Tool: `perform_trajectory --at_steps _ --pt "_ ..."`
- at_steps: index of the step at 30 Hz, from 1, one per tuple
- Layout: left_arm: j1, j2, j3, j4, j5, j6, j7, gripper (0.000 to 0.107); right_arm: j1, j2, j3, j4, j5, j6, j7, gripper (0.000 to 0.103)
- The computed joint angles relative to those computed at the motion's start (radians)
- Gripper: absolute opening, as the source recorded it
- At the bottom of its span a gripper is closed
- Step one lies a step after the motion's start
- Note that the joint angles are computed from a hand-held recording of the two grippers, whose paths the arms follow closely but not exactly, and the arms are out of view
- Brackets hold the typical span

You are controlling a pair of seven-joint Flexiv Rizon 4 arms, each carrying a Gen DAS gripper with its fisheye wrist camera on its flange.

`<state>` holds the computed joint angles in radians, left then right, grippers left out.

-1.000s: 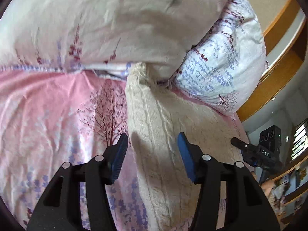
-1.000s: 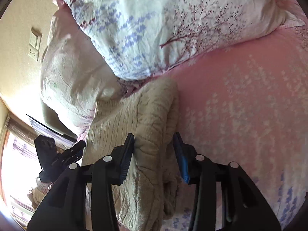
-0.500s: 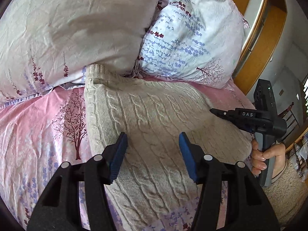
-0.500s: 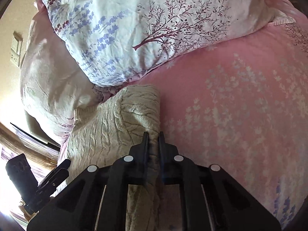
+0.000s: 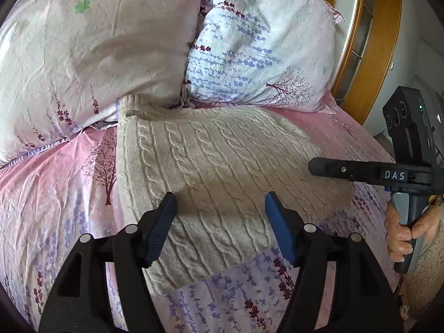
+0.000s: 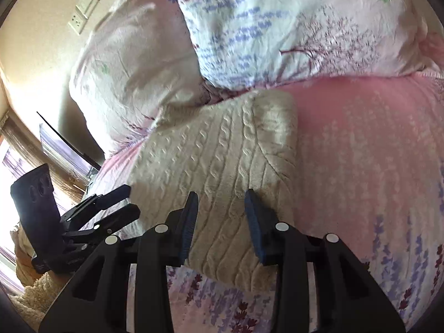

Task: Fold small clothes
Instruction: 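Release the sweater and pull both grippers back from the folded stack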

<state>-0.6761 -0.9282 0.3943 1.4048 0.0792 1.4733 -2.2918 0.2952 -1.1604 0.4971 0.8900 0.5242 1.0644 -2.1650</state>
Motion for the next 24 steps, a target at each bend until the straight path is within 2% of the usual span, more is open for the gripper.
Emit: perform_trajectory --at_steps 3,5,6,8,10,12,14,17,20,21,24 --pt "-0.009 -0.009 0.013 -0.003 -0.005 0.011 -0.023 0.068 -0.01 -0.003 0.013 -0.003 0.025 0.001 0.008 0.037" --pt "-0.02 0.01 0.02 0.029 -0.007 0.041 -0.04 0.068 -0.011 0.037 0.004 0.065 0.033 0.071 -0.014 0.039" --pt "-0.042 0.017 0.046 0.046 -0.01 0.049 -0.056 0.068 -0.003 0.058 -0.008 0.105 0.026 0.126 -0.023 0.043" --pt "-0.098 0.026 0.113 0.076 -0.014 0.033 -0.095 0.073 0.014 0.088 -0.018 0.176 0.005 0.242 -0.038 0.064" --pt "-0.138 0.038 0.156 0.113 -0.011 0.03 -0.138 0.074 0.016 0.11 -0.01 0.241 -0.007 0.339 -0.056 0.078" --pt "-0.174 0.049 0.189 0.143 -0.005 0.003 -0.175 0.077 0.012 0.13 0.0 0.304 -0.022 0.415 -0.072 0.084" --pt "-0.224 0.049 0.24 0.153 0.013 -0.06 -0.227 0.083 0.048 0.147 -0.045 0.355 -0.038 0.492 -0.034 0.1" --pt "-0.285 0.047 0.295 0.156 0.053 -0.155 -0.298 0.089 0.083 0.162 -0.085 0.414 -0.056 0.578 0.004 0.102" --pt "-0.302 0.049 0.298 0.149 0.081 -0.226 -0.345 0.093 0.206 0.184 -0.264 0.454 -0.068 0.585 0.156 0.102" --pt "-0.305 0.048 0.298 0.143 0.09 -0.252 -0.359 0.093 0.231 0.186 -0.299 0.46 -0.069 0.575 0.18 0.102" --pt "-0.309 0.043 0.293 0.116 0.123 -0.33 -0.384 0.096 0.253 0.175 -0.326 0.467 -0.103 0.567 0.237 0.102"
